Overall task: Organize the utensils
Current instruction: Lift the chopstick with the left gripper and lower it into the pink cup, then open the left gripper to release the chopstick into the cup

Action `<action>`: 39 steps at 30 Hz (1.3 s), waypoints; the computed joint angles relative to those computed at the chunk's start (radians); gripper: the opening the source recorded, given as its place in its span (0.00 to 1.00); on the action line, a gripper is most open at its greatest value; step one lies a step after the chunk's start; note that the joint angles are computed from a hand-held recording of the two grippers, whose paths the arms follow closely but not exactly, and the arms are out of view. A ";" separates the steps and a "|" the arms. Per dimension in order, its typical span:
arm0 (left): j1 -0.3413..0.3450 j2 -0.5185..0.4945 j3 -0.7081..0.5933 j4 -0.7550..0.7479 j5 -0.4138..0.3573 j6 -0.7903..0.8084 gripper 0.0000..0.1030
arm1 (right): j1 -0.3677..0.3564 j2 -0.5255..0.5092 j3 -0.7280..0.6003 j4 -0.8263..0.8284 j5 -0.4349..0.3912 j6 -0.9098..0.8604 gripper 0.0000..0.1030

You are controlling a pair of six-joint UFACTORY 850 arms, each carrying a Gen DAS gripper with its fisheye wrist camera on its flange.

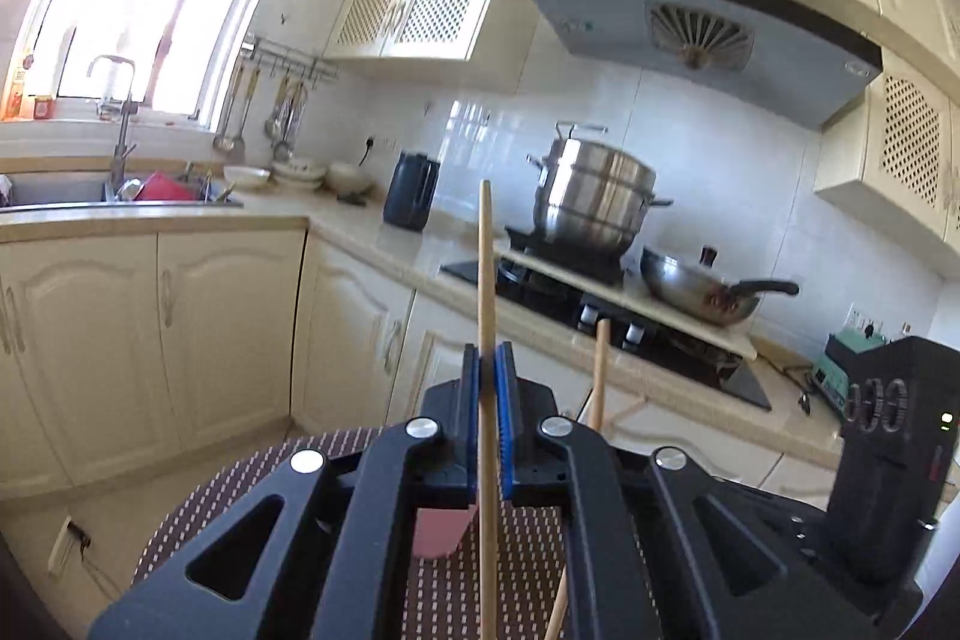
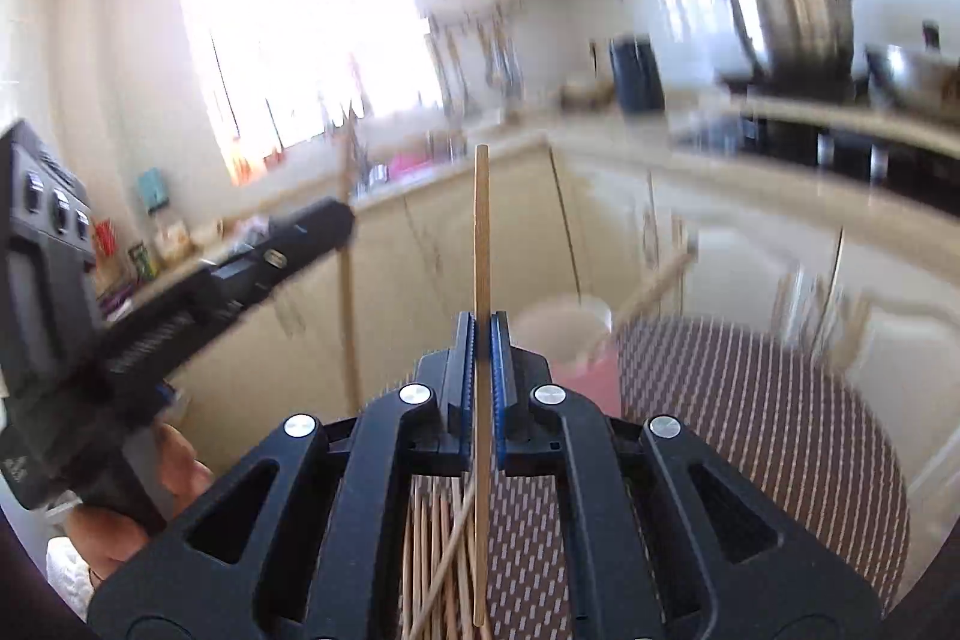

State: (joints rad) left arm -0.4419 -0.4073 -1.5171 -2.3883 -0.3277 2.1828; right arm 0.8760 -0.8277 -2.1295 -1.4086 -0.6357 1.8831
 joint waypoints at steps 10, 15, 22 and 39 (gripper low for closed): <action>0.001 -0.166 -0.218 -0.173 -0.080 0.126 0.06 | -0.030 -0.097 -0.142 -0.356 -0.153 0.177 0.05; 0.004 -0.254 -0.328 -0.220 -0.083 0.129 0.06 | -0.037 -0.138 -0.194 -0.427 -0.211 0.186 0.05; -0.004 -0.341 -0.439 -0.294 -0.060 0.215 0.06 | -0.043 -0.194 -0.269 -0.464 -0.229 0.156 0.05; -0.008 -0.360 -0.426 -0.284 -0.012 0.260 0.18 | -0.058 -0.180 -0.215 -0.375 -0.189 0.167 0.06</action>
State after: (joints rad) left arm -0.4504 -0.7676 -1.9432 -2.6724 -0.3402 2.4428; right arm 0.8178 -1.0082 -2.3440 -1.7837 -0.8252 2.0502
